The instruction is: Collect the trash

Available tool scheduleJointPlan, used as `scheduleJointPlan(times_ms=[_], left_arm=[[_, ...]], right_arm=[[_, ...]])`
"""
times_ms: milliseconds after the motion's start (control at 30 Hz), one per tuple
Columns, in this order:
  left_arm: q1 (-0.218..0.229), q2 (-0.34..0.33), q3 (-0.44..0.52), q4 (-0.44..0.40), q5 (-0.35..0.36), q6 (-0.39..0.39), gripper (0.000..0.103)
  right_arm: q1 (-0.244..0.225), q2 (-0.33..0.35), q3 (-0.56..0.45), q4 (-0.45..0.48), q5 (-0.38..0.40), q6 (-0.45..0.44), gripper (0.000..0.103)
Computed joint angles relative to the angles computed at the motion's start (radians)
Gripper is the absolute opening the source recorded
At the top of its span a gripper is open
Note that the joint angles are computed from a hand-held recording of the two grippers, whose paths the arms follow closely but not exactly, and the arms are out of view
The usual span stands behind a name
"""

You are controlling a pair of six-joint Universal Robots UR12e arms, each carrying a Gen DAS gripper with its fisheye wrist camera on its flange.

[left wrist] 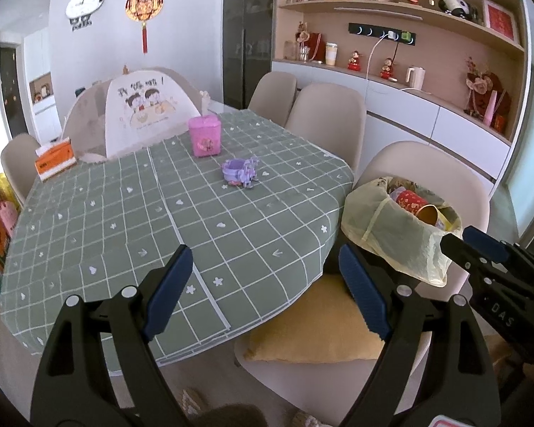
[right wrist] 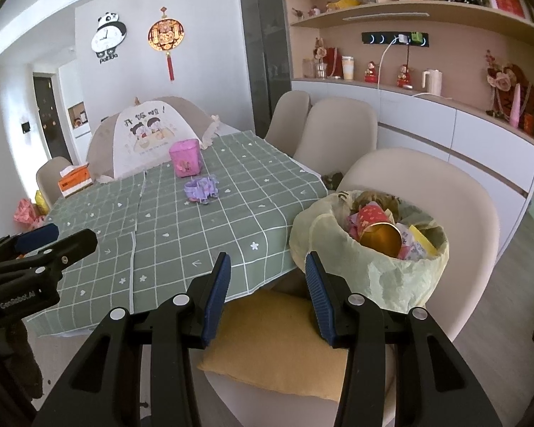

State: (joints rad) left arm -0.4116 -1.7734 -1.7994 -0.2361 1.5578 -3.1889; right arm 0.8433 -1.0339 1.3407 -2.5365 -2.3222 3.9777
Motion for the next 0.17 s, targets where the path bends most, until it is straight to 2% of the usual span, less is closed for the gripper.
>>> scheduleJointPlan(times_ms=[167], left_arm=[[0.056, -0.026, 0.021, -0.062, -0.032, -0.020, 0.080]], right_arm=[[-0.022, 0.062, -0.096, 0.066, 0.072, -0.003, 0.042]])
